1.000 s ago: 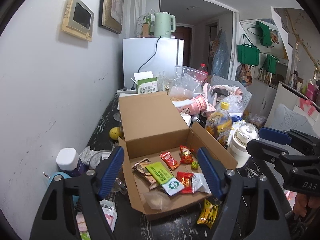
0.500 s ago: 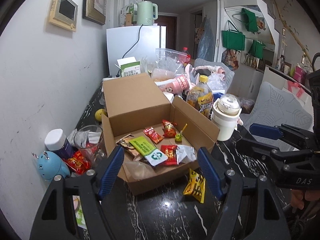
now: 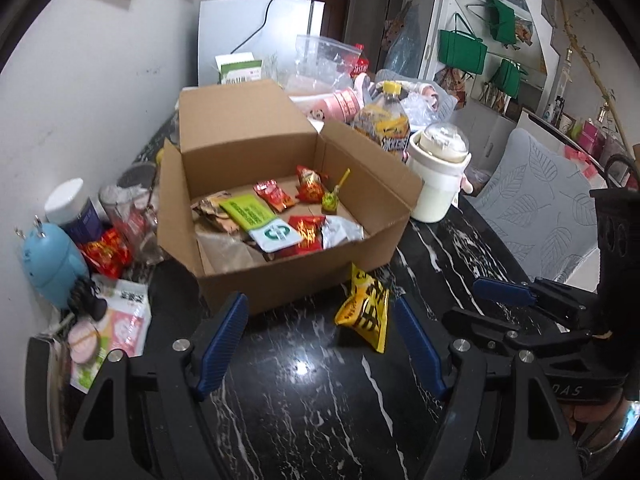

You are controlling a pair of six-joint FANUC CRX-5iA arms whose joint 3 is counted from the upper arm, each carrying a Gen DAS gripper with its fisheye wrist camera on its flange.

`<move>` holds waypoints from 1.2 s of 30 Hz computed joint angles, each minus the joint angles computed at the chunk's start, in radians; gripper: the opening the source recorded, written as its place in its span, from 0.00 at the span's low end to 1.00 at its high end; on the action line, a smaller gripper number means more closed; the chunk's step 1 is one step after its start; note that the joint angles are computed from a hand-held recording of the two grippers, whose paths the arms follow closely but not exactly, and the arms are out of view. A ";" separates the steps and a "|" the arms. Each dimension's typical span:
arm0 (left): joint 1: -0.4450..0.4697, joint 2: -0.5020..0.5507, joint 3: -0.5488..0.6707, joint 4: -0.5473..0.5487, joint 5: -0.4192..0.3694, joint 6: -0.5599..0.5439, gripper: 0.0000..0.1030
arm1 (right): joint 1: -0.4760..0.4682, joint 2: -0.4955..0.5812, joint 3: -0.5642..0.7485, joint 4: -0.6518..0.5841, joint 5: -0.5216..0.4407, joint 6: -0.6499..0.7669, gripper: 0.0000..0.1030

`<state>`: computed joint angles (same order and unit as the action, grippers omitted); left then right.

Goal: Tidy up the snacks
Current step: 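Withdraw both grippers and move toward the yellow chip bag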

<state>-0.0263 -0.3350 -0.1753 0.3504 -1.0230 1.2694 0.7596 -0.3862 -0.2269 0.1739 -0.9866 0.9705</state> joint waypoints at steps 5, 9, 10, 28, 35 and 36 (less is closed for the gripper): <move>-0.022 0.013 -0.025 -0.011 -0.006 0.007 0.73 | -0.016 -0.007 -0.029 -0.015 -0.001 0.003 0.63; -0.030 0.026 -0.054 0.011 -0.005 0.009 0.73 | -0.035 -0.004 -0.035 -0.042 -0.010 0.018 0.63; -0.033 0.031 -0.061 0.015 -0.002 0.012 0.73 | -0.040 -0.001 -0.036 -0.046 -0.014 0.020 0.63; -0.169 0.180 0.028 -0.187 0.020 0.184 0.73 | -0.151 0.046 -0.023 -0.141 -0.031 0.116 0.63; -0.141 0.175 0.033 -0.219 0.000 0.203 0.73 | -0.187 0.086 0.010 -0.214 -0.029 0.192 0.63; -0.137 0.171 0.035 -0.233 -0.001 0.209 0.73 | -0.188 0.095 0.016 -0.220 -0.029 0.205 0.63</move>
